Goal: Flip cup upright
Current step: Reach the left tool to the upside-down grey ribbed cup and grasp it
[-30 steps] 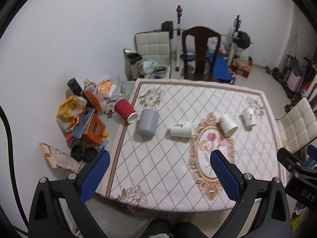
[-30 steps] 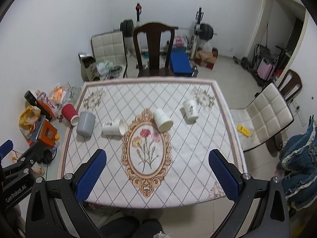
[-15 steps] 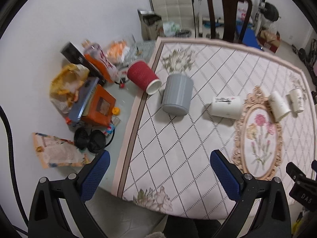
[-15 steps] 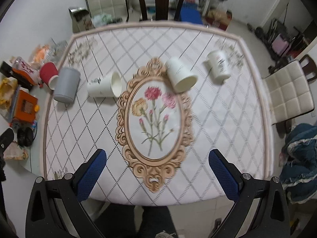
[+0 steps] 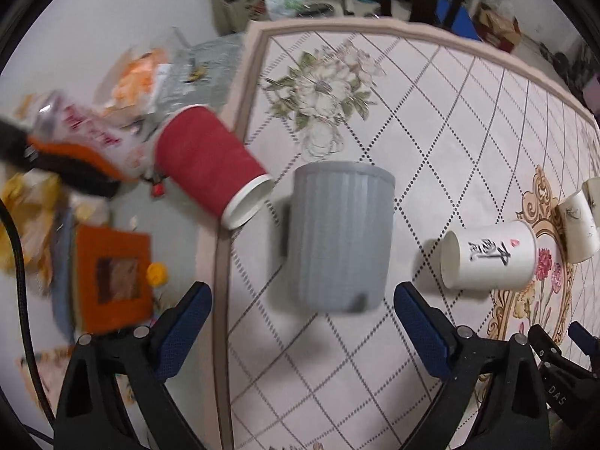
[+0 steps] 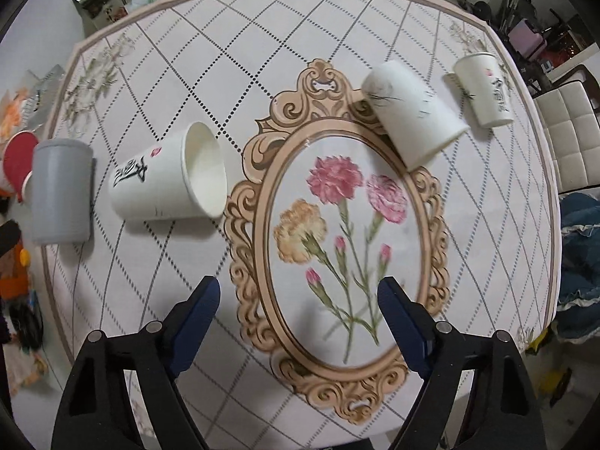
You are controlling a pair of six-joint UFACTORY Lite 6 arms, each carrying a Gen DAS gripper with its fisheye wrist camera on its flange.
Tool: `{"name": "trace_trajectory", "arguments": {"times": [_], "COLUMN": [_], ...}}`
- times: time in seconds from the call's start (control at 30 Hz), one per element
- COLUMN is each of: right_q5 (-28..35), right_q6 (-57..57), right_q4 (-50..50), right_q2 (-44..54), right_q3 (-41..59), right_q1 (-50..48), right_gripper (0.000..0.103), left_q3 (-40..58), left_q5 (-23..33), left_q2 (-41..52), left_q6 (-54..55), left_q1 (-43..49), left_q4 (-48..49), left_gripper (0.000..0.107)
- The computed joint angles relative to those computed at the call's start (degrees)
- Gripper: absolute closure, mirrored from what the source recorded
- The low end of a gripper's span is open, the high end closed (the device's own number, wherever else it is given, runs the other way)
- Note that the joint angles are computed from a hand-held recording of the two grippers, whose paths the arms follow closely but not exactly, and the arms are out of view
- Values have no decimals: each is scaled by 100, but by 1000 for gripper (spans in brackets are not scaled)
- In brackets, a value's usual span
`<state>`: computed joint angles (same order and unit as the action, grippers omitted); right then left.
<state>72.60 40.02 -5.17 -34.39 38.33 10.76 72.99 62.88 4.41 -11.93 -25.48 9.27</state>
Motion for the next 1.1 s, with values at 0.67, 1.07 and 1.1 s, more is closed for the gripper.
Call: {"name": "trace_trajectory", "arguments": {"times": [0.67, 1.07, 1.1], "right_q5": [-399, 208, 270], "right_q6": [202, 337, 302], "right_q4": [-203, -264, -254], "right_q2": [1217, 463, 364], "right_q3": [306, 396, 396], "right_q1": [-275, -23, -38], "right_gripper": [16, 16, 16], "left_q3": [407, -73, -132], "left_q5": [-545, -301, -221], "left_q2": [1166, 142, -26], "left_q6": [782, 620, 596], "left_q1": [21, 51, 36], "left_q4": [-303, -150, -139], "left_gripper": [30, 31, 31]}}
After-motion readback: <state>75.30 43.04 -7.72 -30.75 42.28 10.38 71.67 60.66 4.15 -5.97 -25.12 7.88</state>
